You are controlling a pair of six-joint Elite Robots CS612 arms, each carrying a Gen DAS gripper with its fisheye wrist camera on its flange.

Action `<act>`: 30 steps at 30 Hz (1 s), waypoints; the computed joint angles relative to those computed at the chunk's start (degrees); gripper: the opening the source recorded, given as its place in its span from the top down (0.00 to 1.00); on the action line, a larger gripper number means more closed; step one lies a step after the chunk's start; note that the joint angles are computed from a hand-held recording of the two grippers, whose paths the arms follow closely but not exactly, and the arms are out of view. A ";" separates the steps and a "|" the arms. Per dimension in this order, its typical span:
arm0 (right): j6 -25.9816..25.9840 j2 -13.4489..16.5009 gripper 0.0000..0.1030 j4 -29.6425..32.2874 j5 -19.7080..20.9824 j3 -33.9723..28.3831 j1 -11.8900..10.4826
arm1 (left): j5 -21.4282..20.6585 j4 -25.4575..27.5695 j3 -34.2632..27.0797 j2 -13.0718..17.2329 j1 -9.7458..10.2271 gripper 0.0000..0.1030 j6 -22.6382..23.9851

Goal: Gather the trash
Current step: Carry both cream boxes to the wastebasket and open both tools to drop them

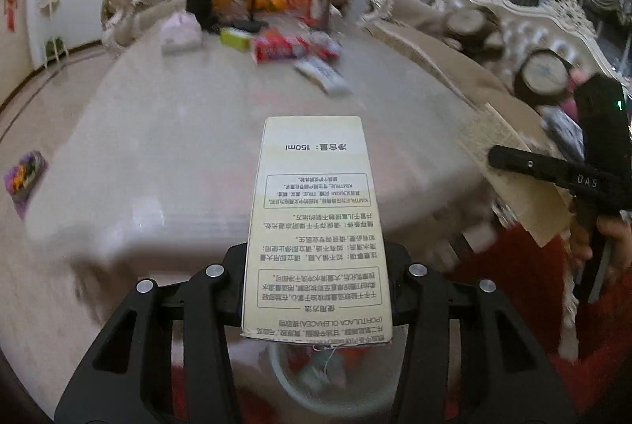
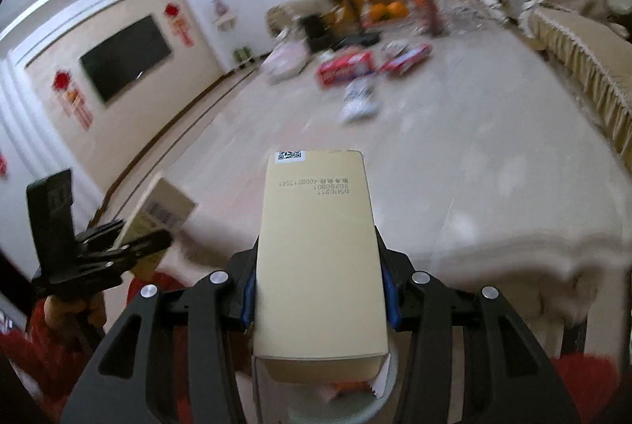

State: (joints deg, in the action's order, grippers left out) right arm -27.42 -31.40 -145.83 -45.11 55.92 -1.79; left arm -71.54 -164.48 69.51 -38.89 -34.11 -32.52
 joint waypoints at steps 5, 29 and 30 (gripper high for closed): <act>-7.02 -3.85 0.56 6.08 -1.45 8.32 -0.08 | -4.19 1.80 3.73 -0.64 -2.06 0.55 -4.63; -3.31 12.54 0.55 21.04 -29.31 -10.59 6.32 | -20.68 32.67 -19.17 16.57 1.18 0.48 -7.82; -3.41 12.55 0.54 20.50 -29.25 -10.51 6.38 | -20.37 32.88 -19.06 16.54 1.14 0.45 -8.08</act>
